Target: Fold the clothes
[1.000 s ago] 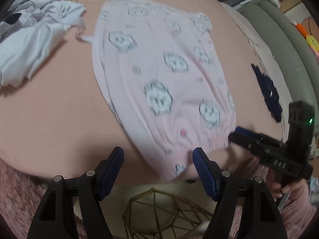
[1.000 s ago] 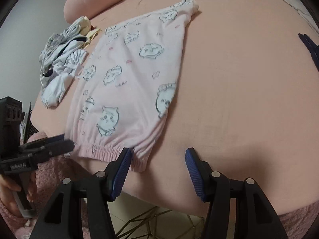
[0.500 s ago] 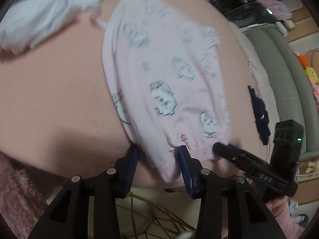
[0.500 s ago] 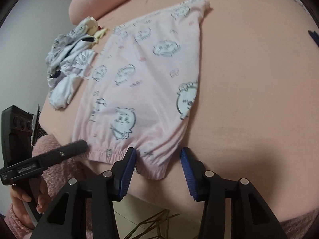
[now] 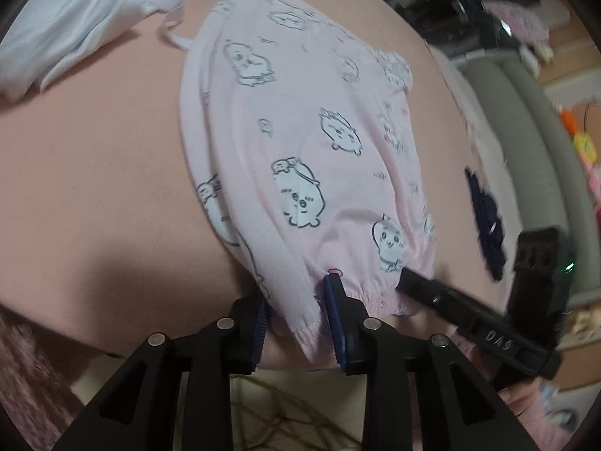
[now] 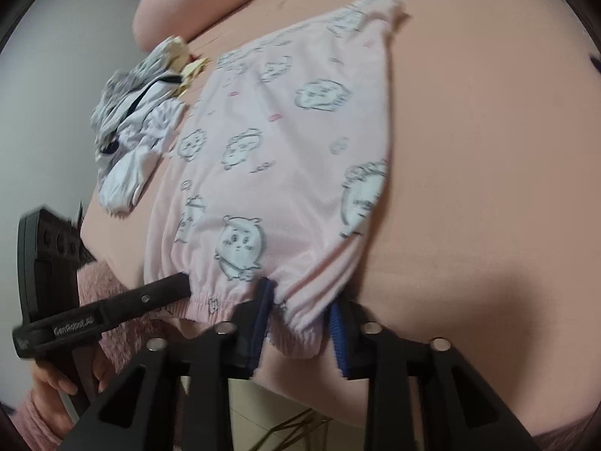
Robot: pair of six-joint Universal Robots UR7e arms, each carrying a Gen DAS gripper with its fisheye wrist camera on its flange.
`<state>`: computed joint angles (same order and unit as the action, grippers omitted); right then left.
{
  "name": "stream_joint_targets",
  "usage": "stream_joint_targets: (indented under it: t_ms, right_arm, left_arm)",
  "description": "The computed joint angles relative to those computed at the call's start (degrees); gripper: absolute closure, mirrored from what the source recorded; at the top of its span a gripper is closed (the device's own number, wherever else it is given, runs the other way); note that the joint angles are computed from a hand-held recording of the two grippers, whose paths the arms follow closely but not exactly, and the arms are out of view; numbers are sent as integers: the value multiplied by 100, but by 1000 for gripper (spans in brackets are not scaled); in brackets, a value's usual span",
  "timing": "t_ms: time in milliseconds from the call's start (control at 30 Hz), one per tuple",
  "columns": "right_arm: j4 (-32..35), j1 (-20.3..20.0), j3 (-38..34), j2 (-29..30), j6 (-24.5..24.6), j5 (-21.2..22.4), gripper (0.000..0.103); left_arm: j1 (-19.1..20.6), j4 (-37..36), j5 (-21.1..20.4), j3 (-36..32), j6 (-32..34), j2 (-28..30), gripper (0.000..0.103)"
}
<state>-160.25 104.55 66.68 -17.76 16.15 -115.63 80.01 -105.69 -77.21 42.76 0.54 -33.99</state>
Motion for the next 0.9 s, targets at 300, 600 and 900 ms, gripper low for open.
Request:
stream_joint_targets:
  t_ms: [300, 600, 900]
  right_arm:
    - [-144, 369, 232, -228, -387, -679, 89]
    - [-138, 518, 884, -656, -260, -552, 89]
    - [6, 518, 1285, -772, 348, -317, 89]
  left_arm:
    - [-266, -342, -66, 534, 834, -499, 86]
    - [-273, -7, -195, 951, 915, -912, 86]
    - [-218, 211, -280, 1172, 985, -1173, 87]
